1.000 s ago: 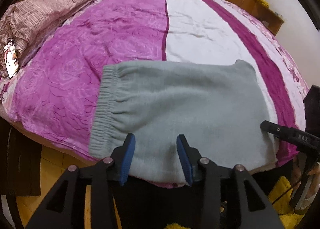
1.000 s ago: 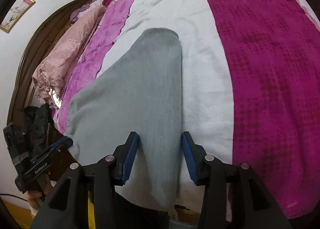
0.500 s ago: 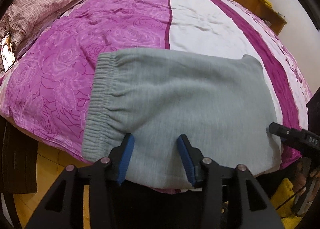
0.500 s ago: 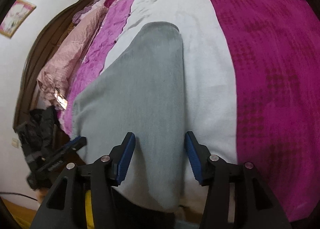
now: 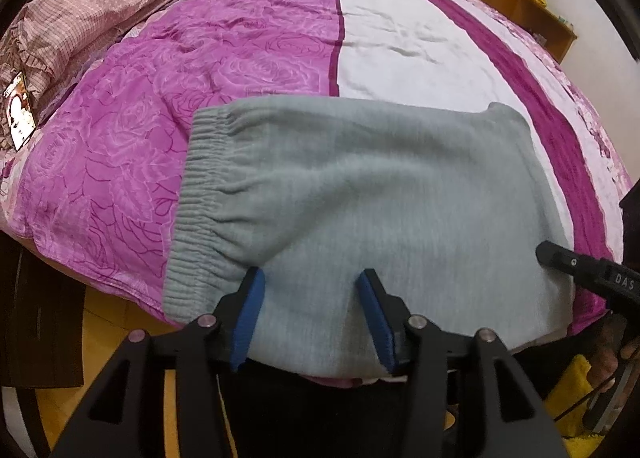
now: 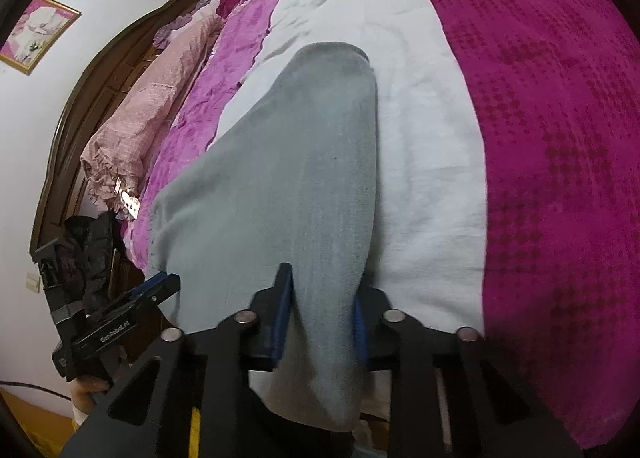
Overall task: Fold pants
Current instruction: 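Grasp the grey leg end with the right gripper, then lift the leg end with the right gripper and fold it toward the waistband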
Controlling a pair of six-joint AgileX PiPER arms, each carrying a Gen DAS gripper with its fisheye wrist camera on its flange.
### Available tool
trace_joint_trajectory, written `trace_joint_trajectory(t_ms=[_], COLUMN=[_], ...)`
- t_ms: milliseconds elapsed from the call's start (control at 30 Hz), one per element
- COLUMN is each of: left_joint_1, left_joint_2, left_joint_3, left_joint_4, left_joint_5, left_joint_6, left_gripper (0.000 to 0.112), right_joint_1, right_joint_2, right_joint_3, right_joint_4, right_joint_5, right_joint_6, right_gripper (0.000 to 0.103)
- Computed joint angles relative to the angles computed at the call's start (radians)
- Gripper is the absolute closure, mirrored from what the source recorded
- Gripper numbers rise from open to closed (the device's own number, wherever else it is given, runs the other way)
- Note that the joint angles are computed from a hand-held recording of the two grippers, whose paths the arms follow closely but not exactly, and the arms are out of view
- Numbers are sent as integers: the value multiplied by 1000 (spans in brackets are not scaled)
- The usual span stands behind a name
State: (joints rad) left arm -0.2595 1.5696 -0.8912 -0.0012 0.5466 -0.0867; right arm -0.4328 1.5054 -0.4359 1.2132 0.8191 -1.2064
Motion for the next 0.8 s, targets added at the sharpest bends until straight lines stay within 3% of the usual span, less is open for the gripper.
trace_joint_trajectory(t_ms=[367, 800], left_joint_1=[-26, -19], left_joint_2=[-23, -63], left_joint_3=[-18, -45], left_joint_4=[43, 20], left_joint_5=[64, 97], left_joint_6=[-67, -37], left_gripper=[58, 58], right_joint_1=[4, 110], right_joint_2=[-141, -279], right_joint_3=[-6, -88], right_joint_4=[-50, -107], right_joint_5=[48, 109], right_joint_6=[50, 154], right_gripper=[94, 96])
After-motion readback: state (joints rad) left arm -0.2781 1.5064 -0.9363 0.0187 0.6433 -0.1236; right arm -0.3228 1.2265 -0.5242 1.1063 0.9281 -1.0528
